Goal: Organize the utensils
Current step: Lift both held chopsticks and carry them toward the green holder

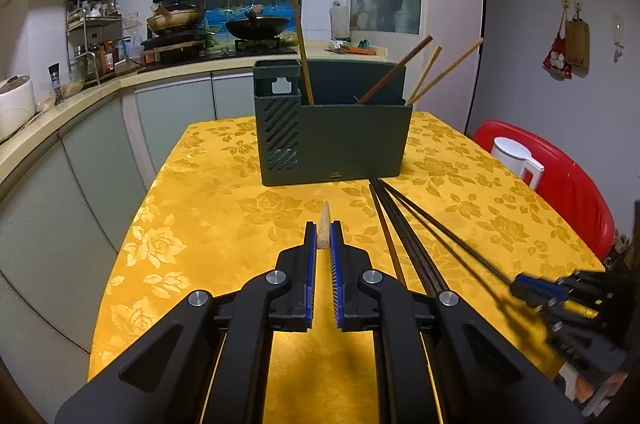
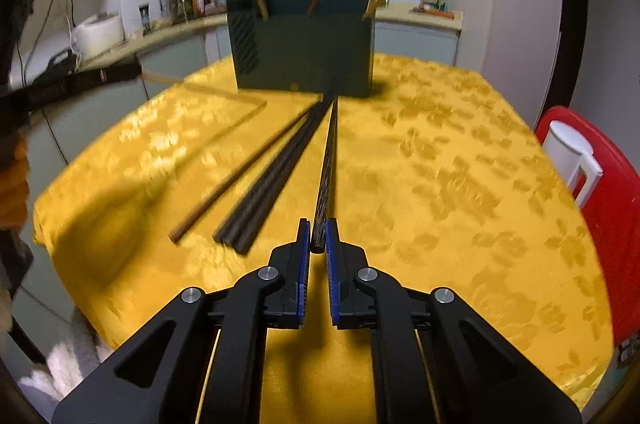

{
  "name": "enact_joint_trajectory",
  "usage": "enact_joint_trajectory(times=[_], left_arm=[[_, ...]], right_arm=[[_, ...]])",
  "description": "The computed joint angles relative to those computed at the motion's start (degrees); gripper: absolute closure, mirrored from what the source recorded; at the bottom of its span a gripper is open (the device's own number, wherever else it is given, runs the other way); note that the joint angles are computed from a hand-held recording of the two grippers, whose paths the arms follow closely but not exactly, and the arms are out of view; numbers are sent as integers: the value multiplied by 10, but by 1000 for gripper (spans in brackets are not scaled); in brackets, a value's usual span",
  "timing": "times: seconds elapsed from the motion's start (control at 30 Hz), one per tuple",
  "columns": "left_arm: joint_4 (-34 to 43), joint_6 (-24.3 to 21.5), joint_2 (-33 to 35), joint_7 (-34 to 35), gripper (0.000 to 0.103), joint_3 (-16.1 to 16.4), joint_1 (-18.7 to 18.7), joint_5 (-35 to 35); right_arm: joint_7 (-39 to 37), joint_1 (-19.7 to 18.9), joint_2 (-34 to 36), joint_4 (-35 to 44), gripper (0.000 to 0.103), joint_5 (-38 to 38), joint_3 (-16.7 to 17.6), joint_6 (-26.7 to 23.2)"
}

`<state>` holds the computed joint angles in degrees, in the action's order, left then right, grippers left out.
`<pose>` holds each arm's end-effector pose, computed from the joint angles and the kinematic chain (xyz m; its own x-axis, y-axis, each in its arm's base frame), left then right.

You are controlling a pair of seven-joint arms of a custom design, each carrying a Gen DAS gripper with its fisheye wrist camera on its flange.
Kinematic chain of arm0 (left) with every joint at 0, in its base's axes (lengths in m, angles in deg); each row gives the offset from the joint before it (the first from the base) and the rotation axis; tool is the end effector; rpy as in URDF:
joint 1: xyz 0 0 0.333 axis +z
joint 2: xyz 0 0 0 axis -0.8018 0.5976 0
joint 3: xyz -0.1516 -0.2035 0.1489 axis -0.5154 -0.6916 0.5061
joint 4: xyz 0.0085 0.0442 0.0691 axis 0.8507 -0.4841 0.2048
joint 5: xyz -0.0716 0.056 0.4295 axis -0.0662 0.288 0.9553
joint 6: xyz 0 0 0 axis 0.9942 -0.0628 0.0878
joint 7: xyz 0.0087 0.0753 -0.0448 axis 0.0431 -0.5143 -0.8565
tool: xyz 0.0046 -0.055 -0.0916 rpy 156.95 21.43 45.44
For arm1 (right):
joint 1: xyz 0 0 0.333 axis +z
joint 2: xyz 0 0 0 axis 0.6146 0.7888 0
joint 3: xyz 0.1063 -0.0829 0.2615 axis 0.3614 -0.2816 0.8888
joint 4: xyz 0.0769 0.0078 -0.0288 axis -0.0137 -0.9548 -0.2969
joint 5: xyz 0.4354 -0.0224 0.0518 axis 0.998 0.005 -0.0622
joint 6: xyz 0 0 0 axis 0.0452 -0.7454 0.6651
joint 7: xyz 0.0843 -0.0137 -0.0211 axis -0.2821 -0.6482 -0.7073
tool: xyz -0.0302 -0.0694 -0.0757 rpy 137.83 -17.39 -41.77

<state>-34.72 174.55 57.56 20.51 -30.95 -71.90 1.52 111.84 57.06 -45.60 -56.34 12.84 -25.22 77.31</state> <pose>0.5103 -0.3989 0.6119 -0.4072 -0.9131 0.0198 -0.4796 0.1953 -0.8555 0.4412 0.3389 0.5306 0.0791 -0.9959 -0.0440 -0.5813 -0.0102 -0.8136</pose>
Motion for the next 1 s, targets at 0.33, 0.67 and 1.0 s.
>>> enact_joint_trajectory(times=[0.33,0.67,1.0], left_arm=[[0,17,-15,-31,97,-4,12,25],[35,13,-9,-23,97,-6,16,23],[69,-1,1,-7,97,2,10,17]], right_arm=[[48,-42,-58,1,95,-54,18,27],[42,-78,-60,48,95,-82,29,53],[1,-69,-17,112,95,-58,10,56]])
